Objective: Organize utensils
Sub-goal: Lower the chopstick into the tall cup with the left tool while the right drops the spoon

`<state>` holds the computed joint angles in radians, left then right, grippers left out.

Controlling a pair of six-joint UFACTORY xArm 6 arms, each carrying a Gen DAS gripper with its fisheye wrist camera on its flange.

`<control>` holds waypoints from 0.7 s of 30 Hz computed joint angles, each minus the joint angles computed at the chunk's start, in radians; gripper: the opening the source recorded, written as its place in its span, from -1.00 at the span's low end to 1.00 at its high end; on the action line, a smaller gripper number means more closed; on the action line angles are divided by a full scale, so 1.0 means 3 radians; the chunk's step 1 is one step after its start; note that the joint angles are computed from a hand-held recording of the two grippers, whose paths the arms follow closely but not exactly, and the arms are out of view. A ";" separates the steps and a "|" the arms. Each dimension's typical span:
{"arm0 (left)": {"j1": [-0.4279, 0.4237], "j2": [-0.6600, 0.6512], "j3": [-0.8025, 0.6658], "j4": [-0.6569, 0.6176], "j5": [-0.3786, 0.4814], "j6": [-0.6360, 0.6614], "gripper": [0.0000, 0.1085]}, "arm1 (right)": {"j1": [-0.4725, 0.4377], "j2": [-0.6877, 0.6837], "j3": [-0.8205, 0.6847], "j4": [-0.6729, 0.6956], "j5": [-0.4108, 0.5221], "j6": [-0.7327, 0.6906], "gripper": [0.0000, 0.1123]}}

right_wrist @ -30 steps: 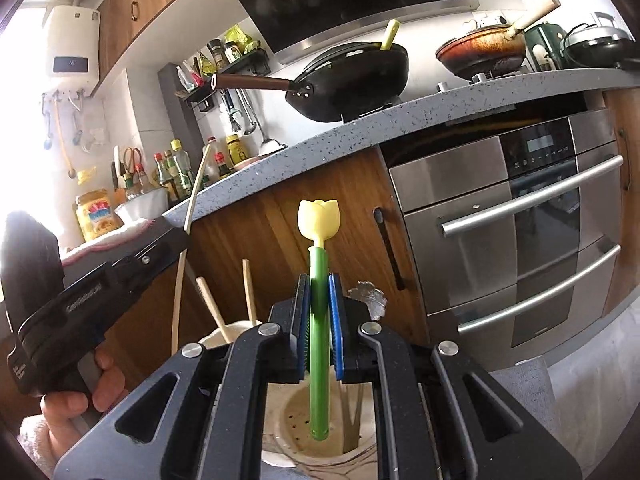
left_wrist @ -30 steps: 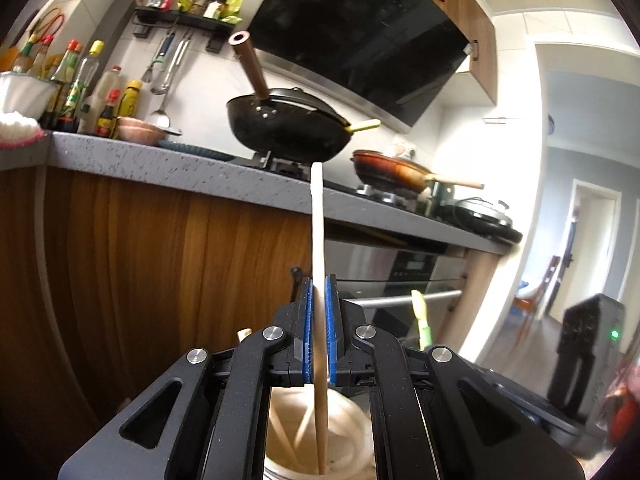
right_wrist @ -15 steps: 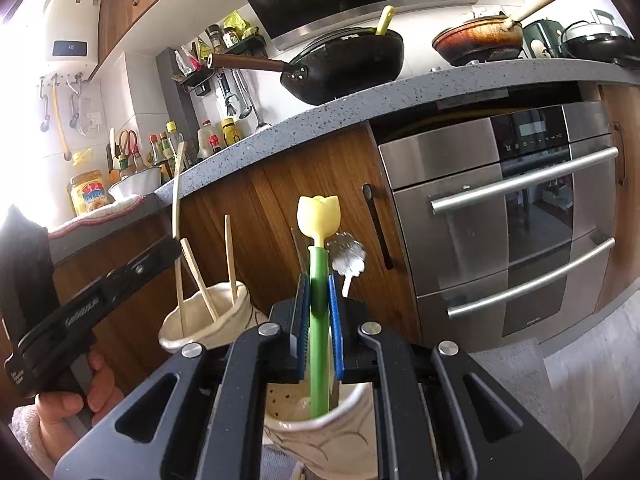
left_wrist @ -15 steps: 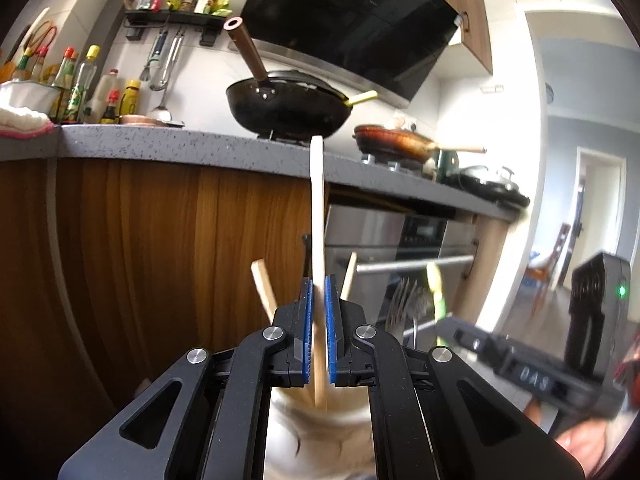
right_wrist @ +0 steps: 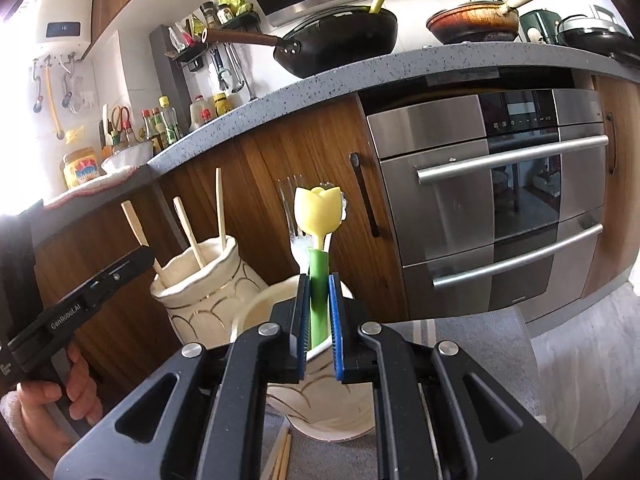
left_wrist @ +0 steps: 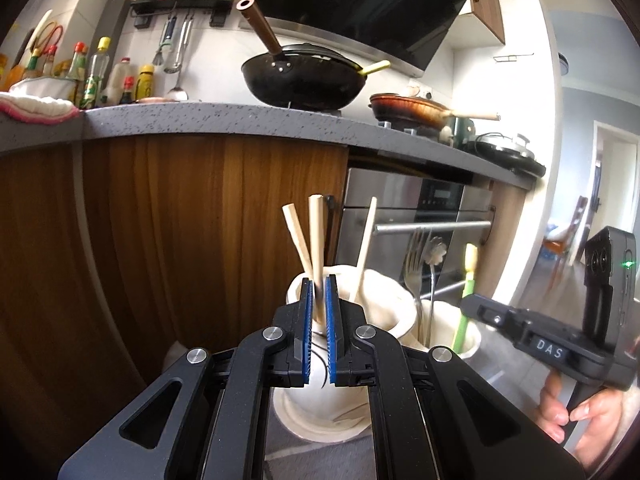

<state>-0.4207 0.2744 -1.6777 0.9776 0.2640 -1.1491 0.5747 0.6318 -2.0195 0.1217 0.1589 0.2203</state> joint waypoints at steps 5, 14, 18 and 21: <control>-0.0030 -0.0010 0.0000 -0.0106 0.0080 0.0126 -0.85 | -0.0020 -0.0004 -0.0012 -0.0117 0.0096 0.0139 -0.83; -0.0067 -0.0087 0.0039 -0.0225 0.0165 0.0296 -0.43 | -0.0028 -0.0129 0.0134 -0.0131 0.0022 0.0147 -0.36; -0.0080 -0.0183 0.0120 -0.0101 0.0202 0.0136 0.07 | -0.0051 -0.0288 0.0352 -0.0291 -0.0071 0.0353 0.24; -0.0123 -0.0240 0.0161 -0.0101 0.0310 0.0175 0.29 | -0.0077 -0.0450 0.0587 -0.0454 -0.0172 0.0550 0.64</control>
